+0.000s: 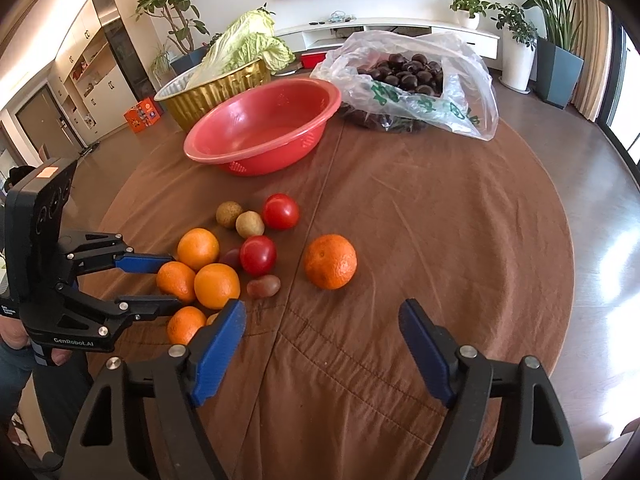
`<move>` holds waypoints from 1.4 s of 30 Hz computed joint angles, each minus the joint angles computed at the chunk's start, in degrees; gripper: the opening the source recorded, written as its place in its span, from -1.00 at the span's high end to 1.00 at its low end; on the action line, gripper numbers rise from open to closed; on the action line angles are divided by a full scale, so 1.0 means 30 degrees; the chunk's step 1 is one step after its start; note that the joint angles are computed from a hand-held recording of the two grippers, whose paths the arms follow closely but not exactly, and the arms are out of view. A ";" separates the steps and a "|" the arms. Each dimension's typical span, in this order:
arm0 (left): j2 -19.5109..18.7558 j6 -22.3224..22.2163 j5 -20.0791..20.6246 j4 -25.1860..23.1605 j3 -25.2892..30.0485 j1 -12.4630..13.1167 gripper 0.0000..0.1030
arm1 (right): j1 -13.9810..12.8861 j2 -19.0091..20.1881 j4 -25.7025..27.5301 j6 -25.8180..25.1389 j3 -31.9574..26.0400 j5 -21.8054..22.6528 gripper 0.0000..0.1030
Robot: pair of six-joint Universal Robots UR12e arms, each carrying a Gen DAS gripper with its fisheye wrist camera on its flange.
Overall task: Organize fruits
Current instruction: 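Close the left tool on an orange while the right tool grasps another orange, then carry both oranges over the red bowl and open both tools to drop them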
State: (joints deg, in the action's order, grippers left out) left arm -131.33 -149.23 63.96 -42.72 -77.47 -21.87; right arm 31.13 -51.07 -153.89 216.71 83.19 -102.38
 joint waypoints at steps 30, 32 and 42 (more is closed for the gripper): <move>0.0481 -0.1414 0.0473 0.2619 -0.1284 0.0566 0.35 | -0.0901 0.1166 0.1626 -0.1051 -0.1550 0.1877 0.22; 0.0484 -0.1605 0.0454 0.2920 -0.1313 0.0604 0.35 | -0.0922 0.1163 0.1608 -0.1198 -0.1563 0.1959 0.26; 0.0238 -0.2075 0.1097 0.4446 -0.0396 0.0850 0.35 | -0.1041 0.0885 0.0671 -0.1373 -0.1364 0.1586 0.27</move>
State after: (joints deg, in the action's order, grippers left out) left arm -130.62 -155.45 67.25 -29.38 -78.66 -19.32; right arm 28.01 -48.42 -151.88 212.59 79.10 -97.62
